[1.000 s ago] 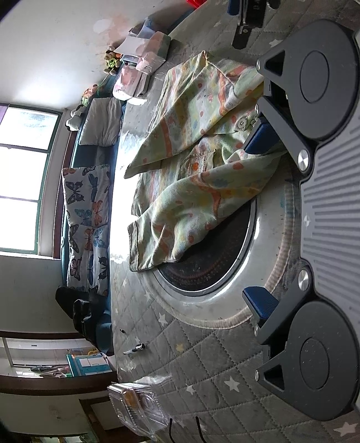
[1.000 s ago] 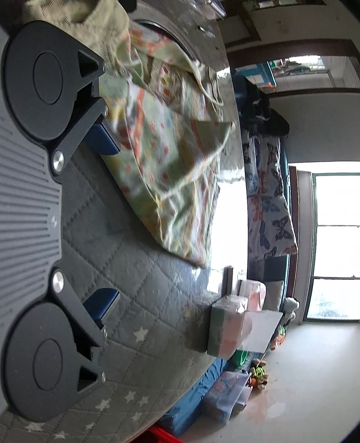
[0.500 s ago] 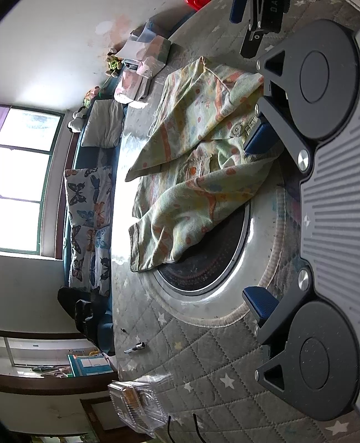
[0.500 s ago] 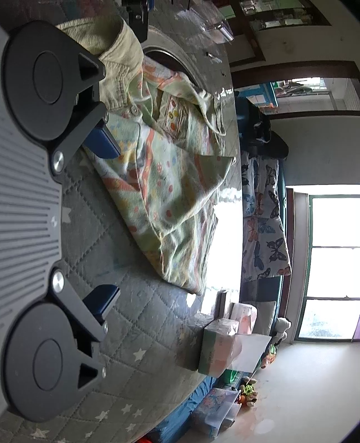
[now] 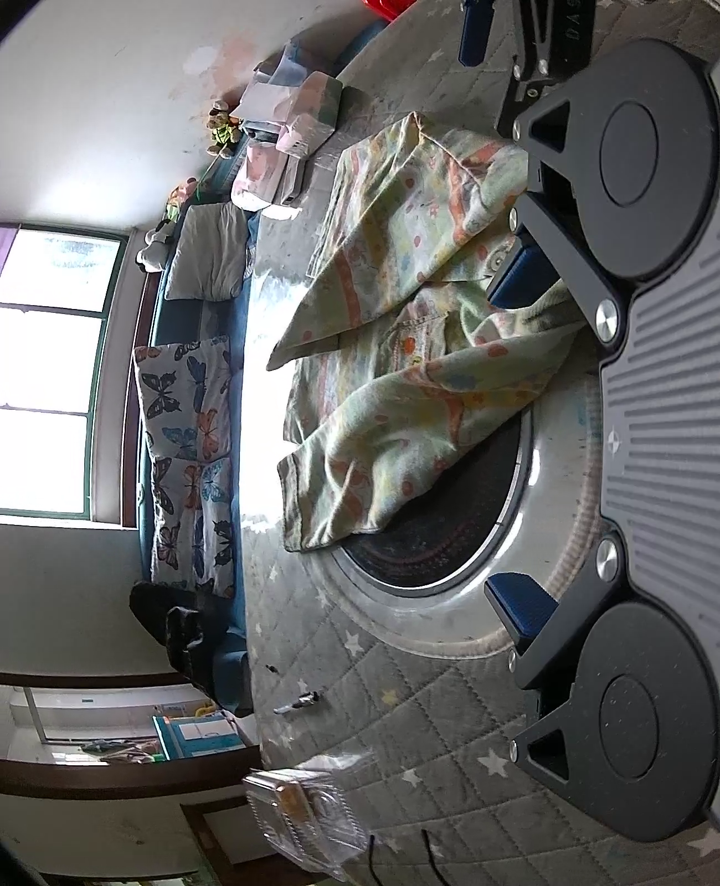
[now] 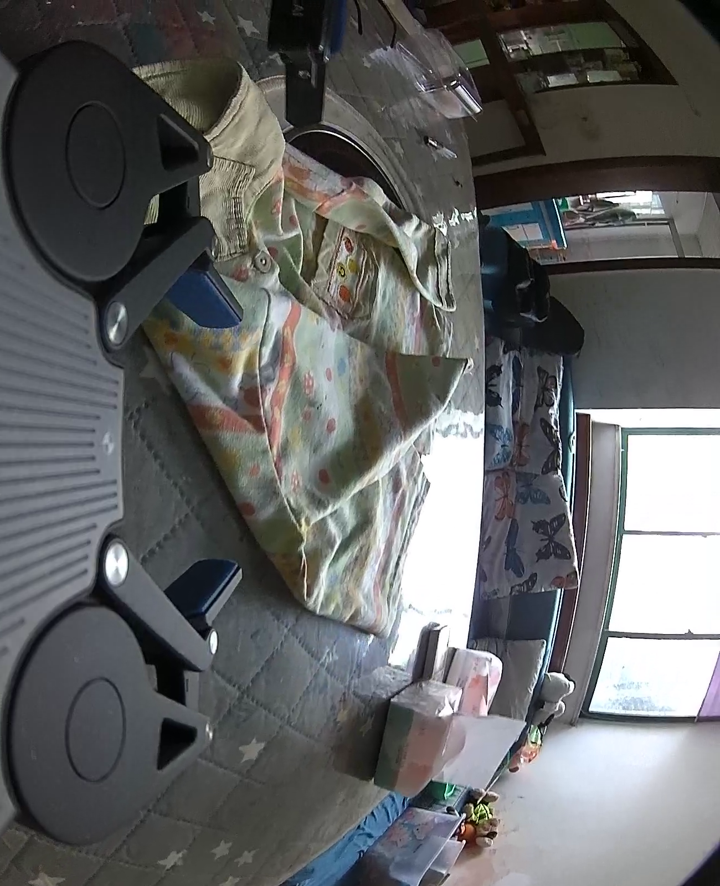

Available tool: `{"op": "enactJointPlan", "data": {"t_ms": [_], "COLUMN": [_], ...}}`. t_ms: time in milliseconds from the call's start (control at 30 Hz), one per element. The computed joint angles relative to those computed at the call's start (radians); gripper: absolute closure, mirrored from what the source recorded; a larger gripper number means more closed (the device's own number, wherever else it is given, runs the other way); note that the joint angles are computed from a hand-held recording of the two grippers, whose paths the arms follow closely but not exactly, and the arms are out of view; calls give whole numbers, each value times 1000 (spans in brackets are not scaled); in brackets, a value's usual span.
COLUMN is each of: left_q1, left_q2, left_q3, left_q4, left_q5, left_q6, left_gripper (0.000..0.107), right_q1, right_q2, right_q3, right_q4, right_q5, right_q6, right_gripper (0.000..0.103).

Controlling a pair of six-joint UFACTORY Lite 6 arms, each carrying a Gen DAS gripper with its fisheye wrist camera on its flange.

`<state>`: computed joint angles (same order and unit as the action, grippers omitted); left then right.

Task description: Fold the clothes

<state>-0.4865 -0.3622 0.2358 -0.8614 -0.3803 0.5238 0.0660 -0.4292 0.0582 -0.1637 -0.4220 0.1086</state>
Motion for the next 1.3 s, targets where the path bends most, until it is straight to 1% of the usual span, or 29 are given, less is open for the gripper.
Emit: {"op": "enactJointPlan", "data": {"t_ms": [233,400,467,500,600,633,667,700,733,767,833,933,1033,1100,1200,1300], "left_q1": [12,55,67,75,100,108,123,139,156,168,199,238,282,302,335,366], "left_q2": [202,369,425,454,537,563,580,596,613,614,589,532,475,445,419,402], "left_q3": [159,299,343,365,427,445,455,463,472,466,432,371,319,299,274,251], "left_q4": [100,205,225,249,320,343,391,446,502,545,665,782,897,950,1028,1089], "left_q5": [-30,-18,-15,-12,-1,4,14,26,36,33,22,10,10,20,21,21], "left_q6": [-50,-112,-122,-138,-187,-202,-242,-290,-339,-381,-493,-596,-703,-754,-826,-879], "left_gripper": [5,16,26,28,42,53,70,78,88,93,98,102,103,103,103,103], "right_q1": [-13,-29,-35,-38,-40,-37,-33,-31,-29,-25,-13,-3,14,28,57,72], "right_q2": [95,178,212,230,288,315,340,361,389,430,499,625,748,824,926,1025], "right_q3": [58,125,160,179,244,273,302,326,360,407,489,641,793,890,1017,1147], "right_q4": [-45,-76,-97,-112,-142,-144,-146,-150,-155,-155,-146,-186,-240,-284,-283,-327], "right_q5": [-24,-31,-29,-28,-24,-23,-21,-19,-15,-14,-7,17,46,68,95,130], "right_q6": [26,24,33,41,50,43,40,39,40,33,18,47,93,126,116,152], "right_gripper": [17,21,23,24,26,27,29,29,30,31,32,34,36,36,37,36]}}
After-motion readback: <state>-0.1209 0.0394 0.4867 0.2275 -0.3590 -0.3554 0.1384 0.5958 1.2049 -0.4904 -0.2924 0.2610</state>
